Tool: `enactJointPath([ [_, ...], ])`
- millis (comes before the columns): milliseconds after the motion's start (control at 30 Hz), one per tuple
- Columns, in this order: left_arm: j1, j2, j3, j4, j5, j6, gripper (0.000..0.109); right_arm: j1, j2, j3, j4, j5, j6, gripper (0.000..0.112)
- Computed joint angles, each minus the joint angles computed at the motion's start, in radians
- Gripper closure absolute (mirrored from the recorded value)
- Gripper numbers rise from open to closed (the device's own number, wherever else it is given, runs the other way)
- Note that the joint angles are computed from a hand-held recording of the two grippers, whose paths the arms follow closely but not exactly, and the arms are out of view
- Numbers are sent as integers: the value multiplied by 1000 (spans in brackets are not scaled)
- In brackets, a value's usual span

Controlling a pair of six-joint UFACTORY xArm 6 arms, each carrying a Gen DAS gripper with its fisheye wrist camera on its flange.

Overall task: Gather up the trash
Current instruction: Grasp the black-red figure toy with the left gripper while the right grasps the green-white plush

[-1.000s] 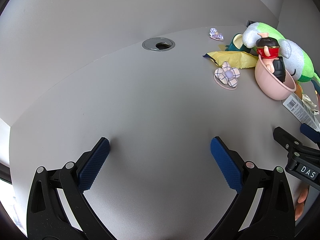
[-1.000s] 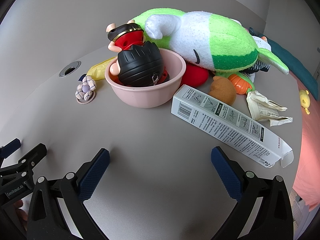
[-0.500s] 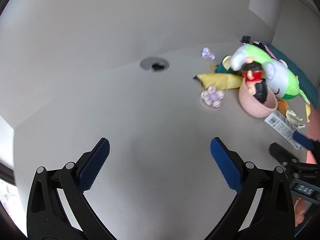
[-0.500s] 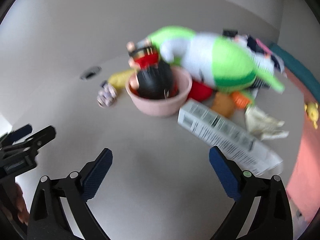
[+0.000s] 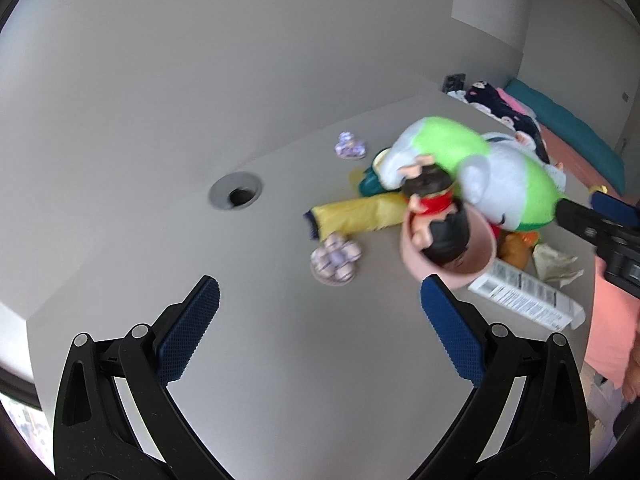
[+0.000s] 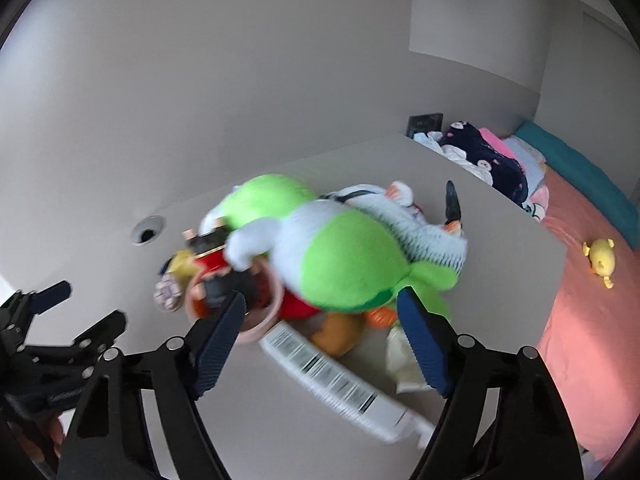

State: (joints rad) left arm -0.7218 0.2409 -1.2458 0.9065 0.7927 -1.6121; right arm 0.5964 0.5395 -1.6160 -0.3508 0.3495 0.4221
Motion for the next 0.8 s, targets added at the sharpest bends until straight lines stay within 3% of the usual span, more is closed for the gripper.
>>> enactJointPath([
  [267, 28, 62, -80, -30, -50, 61, 11, 4, 185, -269, 36, 116, -122, 38],
  [367, 36, 90, -107, -50, -69, 87, 11, 9, 264, -392, 80, 202, -188, 51],
  [467, 43, 109, -124, -56, -99, 102, 11, 5, 298, -441, 156, 239, -247, 77],
  [500, 44, 115, -130, -57, -107, 106, 11, 2, 297, -436, 180, 231, -269, 85],
  [600, 45, 137, -157, -62, -114, 122, 11, -4, 270, -389, 217, 181, -265, 93],
  [700, 46, 164, -192, -71, -115, 136, 11, -15, 221, -314, 304, 94, -293, 94],
  [800, 54, 195, -233, -81, -129, 144, 11, -24, 164, -240, 291, 7, -264, 95],
])
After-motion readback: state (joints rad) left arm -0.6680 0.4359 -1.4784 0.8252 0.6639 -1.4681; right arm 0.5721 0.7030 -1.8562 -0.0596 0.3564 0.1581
